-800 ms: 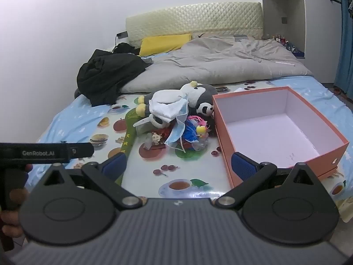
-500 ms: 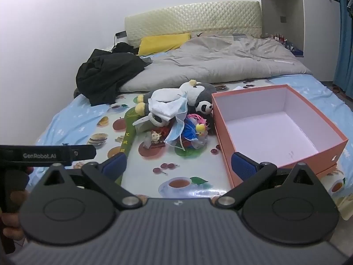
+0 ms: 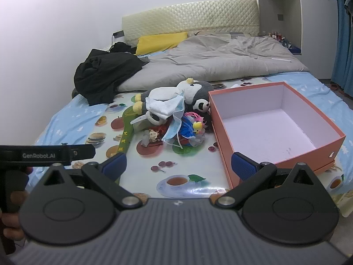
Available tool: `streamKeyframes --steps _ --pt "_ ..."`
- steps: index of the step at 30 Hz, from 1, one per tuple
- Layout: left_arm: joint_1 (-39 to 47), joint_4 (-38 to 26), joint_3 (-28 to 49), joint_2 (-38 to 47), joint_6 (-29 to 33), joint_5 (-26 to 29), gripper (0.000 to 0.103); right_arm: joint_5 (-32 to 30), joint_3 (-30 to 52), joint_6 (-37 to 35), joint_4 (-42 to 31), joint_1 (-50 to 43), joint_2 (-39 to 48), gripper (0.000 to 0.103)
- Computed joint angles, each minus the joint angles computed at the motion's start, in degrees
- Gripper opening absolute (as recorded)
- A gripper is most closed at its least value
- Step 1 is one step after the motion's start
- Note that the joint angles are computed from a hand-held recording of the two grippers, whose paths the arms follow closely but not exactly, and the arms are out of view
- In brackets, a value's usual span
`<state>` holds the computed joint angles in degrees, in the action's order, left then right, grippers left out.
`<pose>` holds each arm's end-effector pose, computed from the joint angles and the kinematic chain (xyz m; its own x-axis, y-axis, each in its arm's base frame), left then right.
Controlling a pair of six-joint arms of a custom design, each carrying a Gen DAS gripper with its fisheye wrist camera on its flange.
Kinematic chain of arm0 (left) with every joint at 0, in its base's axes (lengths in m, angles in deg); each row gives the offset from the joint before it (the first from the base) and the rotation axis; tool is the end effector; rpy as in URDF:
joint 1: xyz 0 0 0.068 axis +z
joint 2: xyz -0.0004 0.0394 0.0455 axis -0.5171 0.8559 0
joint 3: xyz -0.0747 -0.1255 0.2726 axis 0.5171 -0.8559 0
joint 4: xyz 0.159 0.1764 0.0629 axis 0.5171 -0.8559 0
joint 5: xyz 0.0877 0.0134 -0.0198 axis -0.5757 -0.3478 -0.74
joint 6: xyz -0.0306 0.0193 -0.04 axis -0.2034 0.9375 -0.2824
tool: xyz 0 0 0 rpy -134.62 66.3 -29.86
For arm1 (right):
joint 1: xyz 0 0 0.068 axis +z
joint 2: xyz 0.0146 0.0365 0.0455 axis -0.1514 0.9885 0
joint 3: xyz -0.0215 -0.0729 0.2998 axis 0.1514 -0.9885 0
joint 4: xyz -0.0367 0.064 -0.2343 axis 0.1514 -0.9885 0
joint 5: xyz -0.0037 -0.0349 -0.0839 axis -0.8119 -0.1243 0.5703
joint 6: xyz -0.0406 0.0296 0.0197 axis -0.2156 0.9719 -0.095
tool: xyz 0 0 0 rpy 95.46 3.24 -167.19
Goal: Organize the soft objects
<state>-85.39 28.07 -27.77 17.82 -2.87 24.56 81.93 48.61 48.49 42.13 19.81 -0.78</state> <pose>0.1565 -0.1776 0.2068 -0.6212 -0.2593 -0.7395 -0.2221 0.9632 -0.1512 0.2068 0.1133 0.1800 -0.5625 -0.1025 -0.8204 -0.4016 0.9012 0.1627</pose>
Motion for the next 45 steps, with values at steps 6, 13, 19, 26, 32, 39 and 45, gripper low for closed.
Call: streamKeyframes --steps 6,13,19,26,32,39,45 --pt "0.2 -1.1 0.2 -0.6 -0.2 -0.2 0.103 -0.3 0.0 -0.1 -0.3 -0.6 -0.2 0.103" --pt "0.6 -1.8 -0.1 -1.7 -0.3 0.4 0.103 0.6 0.0 0.5 -0.4 0.0 0.3 0.103" --pt "0.8 -0.9 -0.6 -1.4 -0.1 0.9 0.103 1.4 0.1 0.5 -1.2 0.7 0.3 0.103" --pt "0.9 -0.1 -0.9 -0.9 0.0 1.3 0.103 1.2 -0.1 1.0 -0.9 0.8 0.6 0.103" --pt "1.0 0.1 -0.9 -0.5 0.0 1.4 0.103 1.2 0.0 1.1 -0.8 0.7 0.8 0.103" --pt "1.5 1.1 -0.8 0.9 0.4 1.9 0.103 1.8 0.0 1.4 -1.0 0.9 1.1 0.103" --pt "1.8 3.1 -1.8 1.5 1.1 2.5 0.103 2.7 0.1 1.6 -0.9 1.5 2.1 0.103"
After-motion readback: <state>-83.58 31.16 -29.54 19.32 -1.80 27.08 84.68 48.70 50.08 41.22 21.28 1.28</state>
